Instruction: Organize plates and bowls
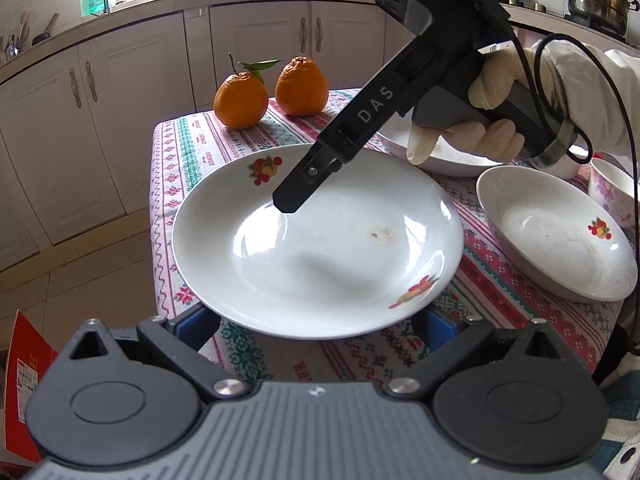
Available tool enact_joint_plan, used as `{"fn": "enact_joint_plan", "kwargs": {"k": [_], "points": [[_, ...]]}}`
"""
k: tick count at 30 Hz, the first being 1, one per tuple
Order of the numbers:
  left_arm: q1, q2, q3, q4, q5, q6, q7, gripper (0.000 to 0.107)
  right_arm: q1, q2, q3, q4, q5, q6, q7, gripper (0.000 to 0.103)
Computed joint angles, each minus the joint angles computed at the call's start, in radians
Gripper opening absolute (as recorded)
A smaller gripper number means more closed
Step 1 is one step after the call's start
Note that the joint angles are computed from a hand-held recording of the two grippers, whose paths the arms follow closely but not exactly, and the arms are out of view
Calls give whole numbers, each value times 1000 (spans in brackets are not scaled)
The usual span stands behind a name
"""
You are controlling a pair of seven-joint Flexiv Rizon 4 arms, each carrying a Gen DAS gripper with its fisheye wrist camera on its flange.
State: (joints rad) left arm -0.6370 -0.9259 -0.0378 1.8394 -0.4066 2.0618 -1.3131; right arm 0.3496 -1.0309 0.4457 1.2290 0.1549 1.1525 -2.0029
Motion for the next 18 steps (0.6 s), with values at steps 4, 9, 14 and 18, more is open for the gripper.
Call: {"fn": "enact_joint_plan", "kwargs": {"k": [4, 9, 14, 18], "points": [[14, -11, -7, -19, 13, -8, 2, 101, 4, -18, -8, -27, -4, -6, 7, 89], [23, -22, -9, -36, 19, -17, -6, 101, 12, -30, -23, -42, -9, -5, 20, 89], [15, -25, 2, -42, 16, -17, -4, 101, 10, -34, -21, -45, -12, -1, 25, 89], [-19, -23, 29, -36, -7, -15, 7, 101, 14, -34, -26, -42, -20, -2, 26, 91]]}}
